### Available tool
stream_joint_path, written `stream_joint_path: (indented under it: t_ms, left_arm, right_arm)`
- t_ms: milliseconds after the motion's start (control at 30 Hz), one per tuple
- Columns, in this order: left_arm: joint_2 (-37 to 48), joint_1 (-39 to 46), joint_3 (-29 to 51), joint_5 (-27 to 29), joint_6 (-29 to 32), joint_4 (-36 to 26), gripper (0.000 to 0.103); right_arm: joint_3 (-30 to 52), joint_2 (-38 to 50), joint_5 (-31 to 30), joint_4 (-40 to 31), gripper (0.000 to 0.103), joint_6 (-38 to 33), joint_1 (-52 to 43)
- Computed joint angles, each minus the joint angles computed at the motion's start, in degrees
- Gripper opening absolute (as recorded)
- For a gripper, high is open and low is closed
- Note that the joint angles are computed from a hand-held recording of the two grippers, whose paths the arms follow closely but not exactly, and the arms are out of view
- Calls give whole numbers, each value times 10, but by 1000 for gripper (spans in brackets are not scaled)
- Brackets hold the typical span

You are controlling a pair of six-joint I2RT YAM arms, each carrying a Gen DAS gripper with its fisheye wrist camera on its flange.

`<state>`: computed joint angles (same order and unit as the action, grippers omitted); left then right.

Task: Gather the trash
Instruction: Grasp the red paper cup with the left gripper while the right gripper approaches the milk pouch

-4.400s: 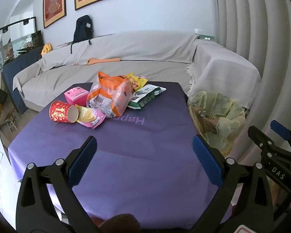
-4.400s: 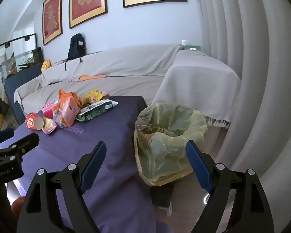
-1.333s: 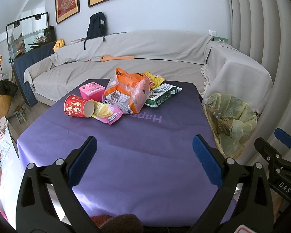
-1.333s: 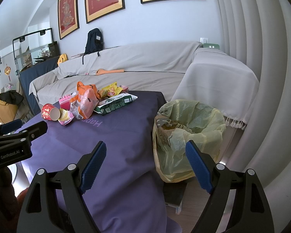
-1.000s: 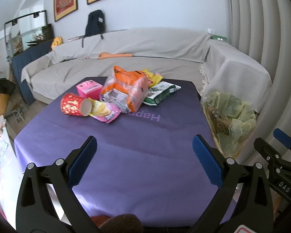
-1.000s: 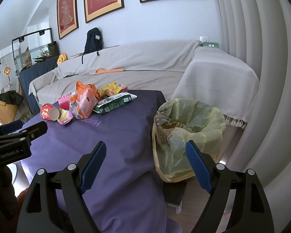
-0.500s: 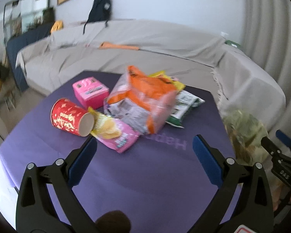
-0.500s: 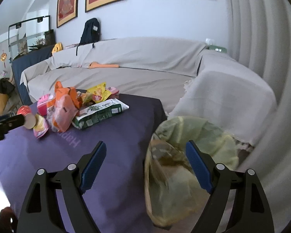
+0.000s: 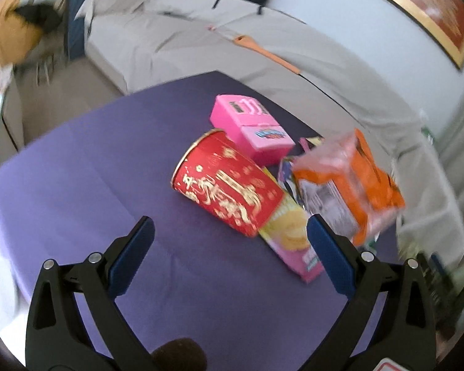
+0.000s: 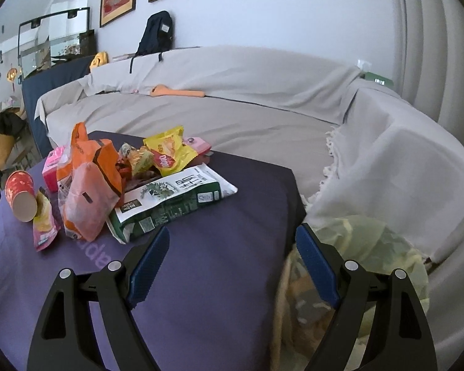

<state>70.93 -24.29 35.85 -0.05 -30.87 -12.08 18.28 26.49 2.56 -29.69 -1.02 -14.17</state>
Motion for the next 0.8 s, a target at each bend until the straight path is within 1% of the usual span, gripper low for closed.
stream_joint_path:
  t_ms: [67, 100, 167, 200, 267, 333, 367, 400, 467, 500, 600, 667, 767, 800]
  left_arm:
    - [36, 25, 17, 31, -11, 9, 94]
    - [61, 38, 30, 51, -24, 15, 94]
    - [91, 58, 46, 82, -40, 26, 86]
    - [113, 67, 61, 100, -51, 27, 85]
    - [138, 71, 79, 112, -66, 26, 82]
    - [170, 68, 106, 116, -73, 10, 79]
    - [179, 68, 115, 123, -73, -2, 74]
    - [195, 69, 130, 144, -70, -20, 69]
    - [190, 66, 133, 143, -61, -22, 63]
    - [182, 65, 127, 149, -54, -16, 62]
    - [155, 57, 112, 131, -36, -4, 61]
    - [129, 47, 97, 117, -24, 4, 59]
    - [89, 16, 81, 67, -2, 11, 58]
    - [76, 2, 77, 47, 8, 13, 58]
  right_arm:
    - [-5, 15, 9, 13, 80, 11, 16]
    - [-6, 13, 11, 9, 80, 12, 18]
    - [-13, 2, 17, 3, 80, 8, 22]
    - [-15, -7, 20, -4, 80, 4, 22]
    - [-25, -25, 27, -5, 80, -11, 15]
    - [-29, -18, 12, 5, 80, -27, -12]
    - [-28, -3, -10, 15, 80, -34, -36]
    - [-26, 8, -29, 20, 80, -37, -55]
    - [-18, 50, -87, 43, 80, -45, -106]
    - [-15, 65, -94, 52, 80, -45, -113]
    - [7, 125, -91, 77, 80, -36, -114]
    - [23, 163, -85, 93, 80, -27, -103]
    - [53, 244, -63, 126, 80, -2, -68]
    - [71, 289, -57, 140, 80, 11, -54]
